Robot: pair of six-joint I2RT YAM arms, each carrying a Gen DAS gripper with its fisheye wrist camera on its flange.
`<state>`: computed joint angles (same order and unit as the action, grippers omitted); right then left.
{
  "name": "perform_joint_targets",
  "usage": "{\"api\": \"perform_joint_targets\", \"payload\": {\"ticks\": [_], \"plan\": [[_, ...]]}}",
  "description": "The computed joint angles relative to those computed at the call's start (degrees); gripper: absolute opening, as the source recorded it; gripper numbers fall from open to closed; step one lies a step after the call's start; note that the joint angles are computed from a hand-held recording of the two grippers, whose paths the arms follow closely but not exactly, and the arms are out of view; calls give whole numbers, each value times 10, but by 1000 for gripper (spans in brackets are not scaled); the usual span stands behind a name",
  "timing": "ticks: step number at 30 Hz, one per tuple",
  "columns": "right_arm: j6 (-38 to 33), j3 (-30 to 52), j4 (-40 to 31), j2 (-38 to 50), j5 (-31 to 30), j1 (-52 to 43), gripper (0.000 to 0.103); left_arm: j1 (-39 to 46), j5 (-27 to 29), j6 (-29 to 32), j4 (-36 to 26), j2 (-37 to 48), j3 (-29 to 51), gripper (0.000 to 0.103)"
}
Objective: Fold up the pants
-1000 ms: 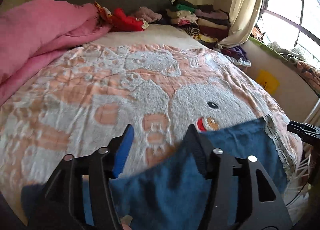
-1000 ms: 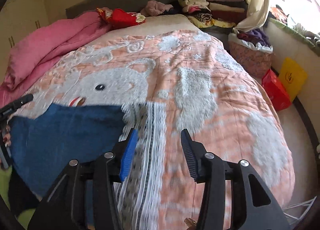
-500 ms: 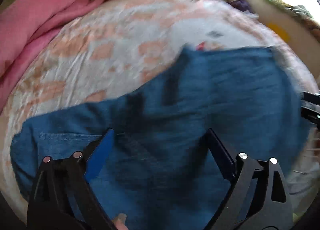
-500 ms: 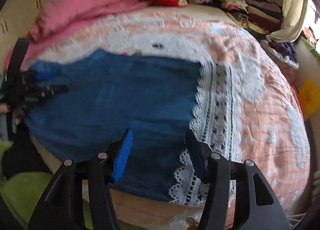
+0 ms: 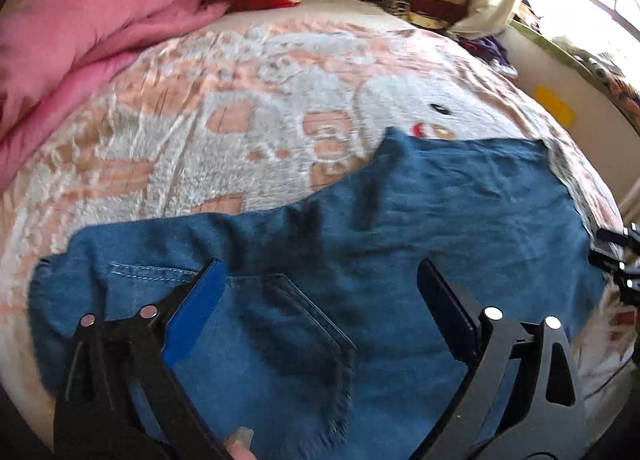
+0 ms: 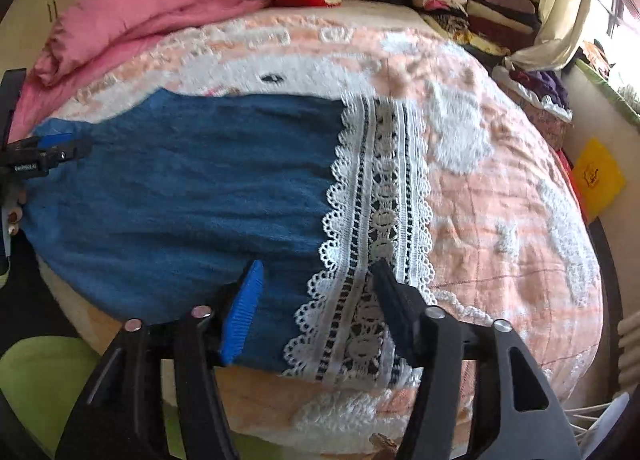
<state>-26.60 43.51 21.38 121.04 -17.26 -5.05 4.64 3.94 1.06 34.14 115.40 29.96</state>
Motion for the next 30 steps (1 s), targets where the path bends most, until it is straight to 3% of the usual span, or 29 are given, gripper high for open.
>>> {"api": "perform_joint_targets", "payload": {"ticks": [6,12,18,22,25,30], "plan": [[-13,-63,22,-60,-25,1,65,-47,-32,10,-6,-80,-64,93],[1,-101,47,-82,-35,34,71,-86,-48,-1,-24,-97,-90,93],[8,-99,54,-55,-3,75,71,-136,-82,-3,-56,-51,-73,93],[13,-61,8,-14,49,61,71,-136,-91,-6,-90,-1,-35,93],[22,-59,15,-1,26,44,72,-128,-78,-4,-90,6,-31,93],[25,-68,20,-7,38,53,73,-121,-73,-1,-83,0,-38,93]]}}
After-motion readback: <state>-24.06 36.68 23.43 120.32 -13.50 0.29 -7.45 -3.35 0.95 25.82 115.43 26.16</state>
